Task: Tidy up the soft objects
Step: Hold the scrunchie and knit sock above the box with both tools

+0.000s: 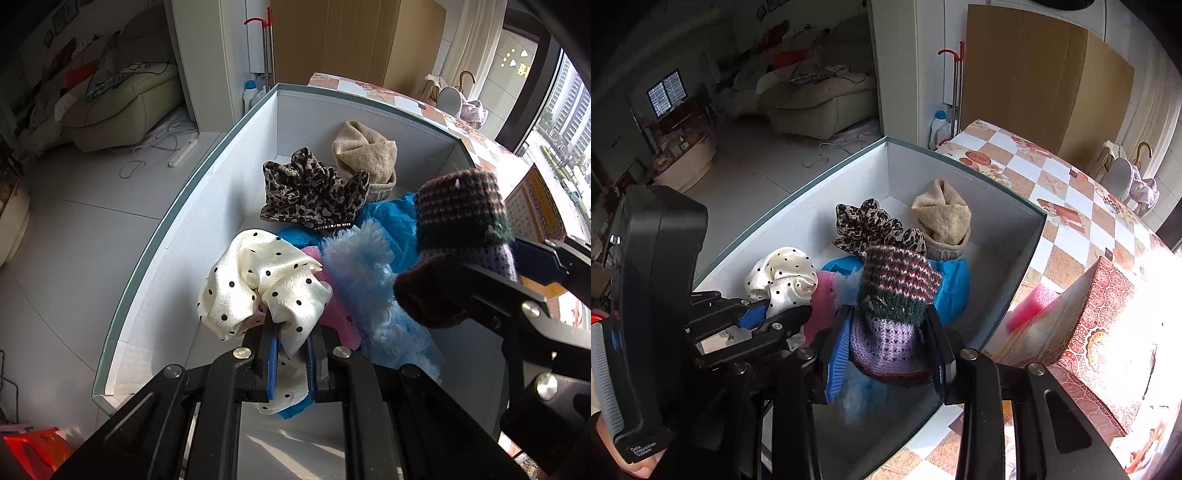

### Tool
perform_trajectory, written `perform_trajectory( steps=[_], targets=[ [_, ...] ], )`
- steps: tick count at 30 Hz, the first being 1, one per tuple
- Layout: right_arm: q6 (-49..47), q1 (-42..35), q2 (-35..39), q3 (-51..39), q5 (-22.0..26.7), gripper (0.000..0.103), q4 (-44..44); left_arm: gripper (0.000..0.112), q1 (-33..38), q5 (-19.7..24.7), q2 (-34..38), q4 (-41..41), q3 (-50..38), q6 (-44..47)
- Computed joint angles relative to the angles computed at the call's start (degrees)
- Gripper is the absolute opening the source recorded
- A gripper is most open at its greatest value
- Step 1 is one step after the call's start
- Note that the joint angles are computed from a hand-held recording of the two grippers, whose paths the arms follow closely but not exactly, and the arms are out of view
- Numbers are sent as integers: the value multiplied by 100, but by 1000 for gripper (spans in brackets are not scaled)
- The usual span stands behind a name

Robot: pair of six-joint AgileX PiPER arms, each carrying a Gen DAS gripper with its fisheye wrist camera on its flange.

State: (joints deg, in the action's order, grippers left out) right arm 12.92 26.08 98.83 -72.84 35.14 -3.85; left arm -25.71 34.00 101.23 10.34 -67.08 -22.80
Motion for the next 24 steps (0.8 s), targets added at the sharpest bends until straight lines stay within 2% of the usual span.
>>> perform_trajectory(
  steps=[24],
  targets=[
    [1, -21, -77, -9, 27, 38, -35, 13, -141, 61, -120, 246, 12, -251]
  ],
)
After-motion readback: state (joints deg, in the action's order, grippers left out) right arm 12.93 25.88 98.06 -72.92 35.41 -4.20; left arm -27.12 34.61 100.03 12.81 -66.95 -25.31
